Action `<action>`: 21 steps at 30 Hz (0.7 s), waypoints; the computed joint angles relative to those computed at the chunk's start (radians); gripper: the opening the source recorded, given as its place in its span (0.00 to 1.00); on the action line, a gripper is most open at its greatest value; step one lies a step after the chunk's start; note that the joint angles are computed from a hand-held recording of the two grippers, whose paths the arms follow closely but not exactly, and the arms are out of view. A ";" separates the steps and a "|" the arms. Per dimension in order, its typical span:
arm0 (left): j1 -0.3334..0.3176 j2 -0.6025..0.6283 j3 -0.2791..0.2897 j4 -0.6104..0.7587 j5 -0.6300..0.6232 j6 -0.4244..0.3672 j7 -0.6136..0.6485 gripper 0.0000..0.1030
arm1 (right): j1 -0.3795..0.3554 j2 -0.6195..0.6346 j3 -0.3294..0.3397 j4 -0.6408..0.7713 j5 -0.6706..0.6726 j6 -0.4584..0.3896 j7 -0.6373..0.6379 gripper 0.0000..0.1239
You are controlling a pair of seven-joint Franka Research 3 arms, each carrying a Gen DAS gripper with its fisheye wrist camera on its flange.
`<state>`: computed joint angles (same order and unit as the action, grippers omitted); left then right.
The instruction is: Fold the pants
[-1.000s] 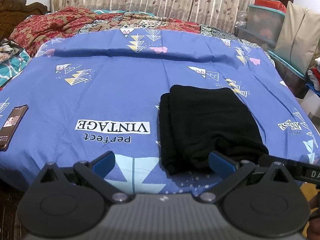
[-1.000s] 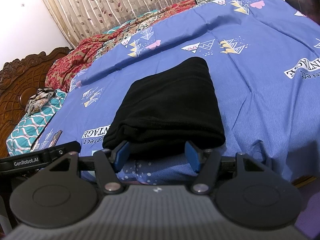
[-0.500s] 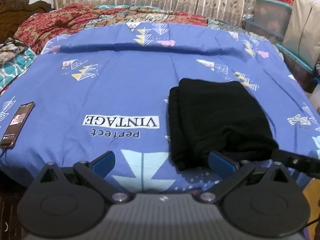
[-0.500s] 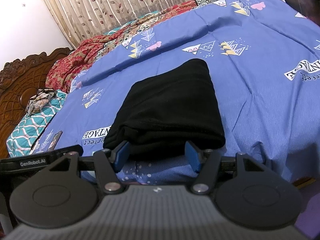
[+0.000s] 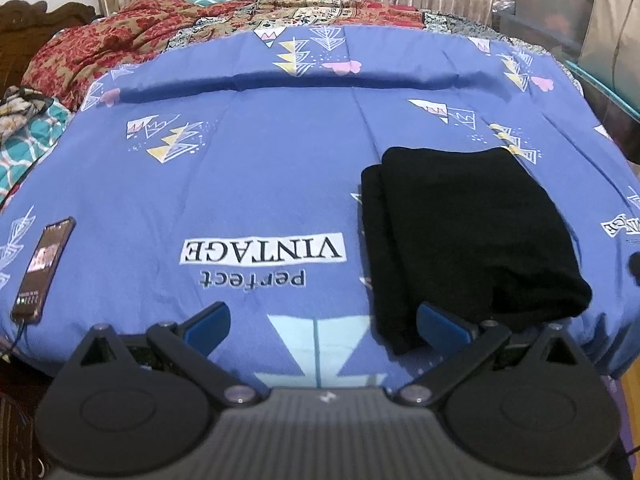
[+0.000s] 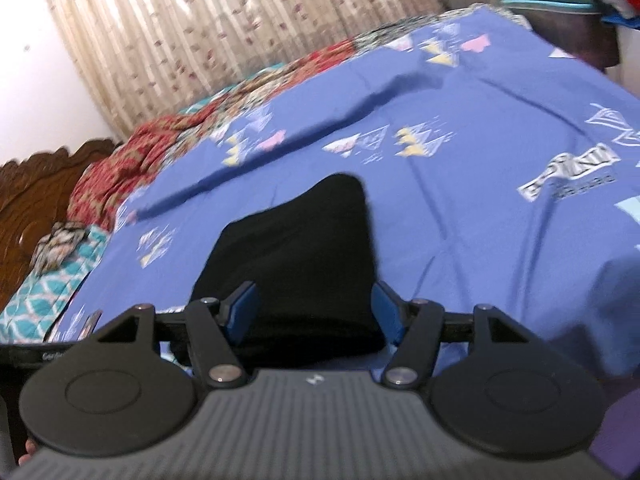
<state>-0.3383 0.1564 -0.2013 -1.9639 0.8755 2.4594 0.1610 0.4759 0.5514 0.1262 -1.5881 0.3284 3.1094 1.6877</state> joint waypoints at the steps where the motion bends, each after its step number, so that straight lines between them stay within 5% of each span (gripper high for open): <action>1: 0.003 0.006 0.001 0.008 -0.005 -0.001 0.013 1.00 | 0.009 -0.001 -0.015 -0.003 -0.002 0.004 0.008 0.53; 5: 0.006 0.027 0.005 0.035 -0.026 -0.011 0.052 1.00 | 0.020 -0.001 -0.044 -0.008 -0.008 0.015 0.033 0.58; 21: 0.000 0.083 0.021 0.101 -0.115 -0.023 0.151 1.00 | -0.042 0.041 0.027 0.058 0.026 -0.049 -0.009 0.62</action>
<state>-0.3382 0.2399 -0.1802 -1.8628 0.7607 2.4362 0.3119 0.4334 0.5923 0.1536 -1.5296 0.3541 3.0604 1.6783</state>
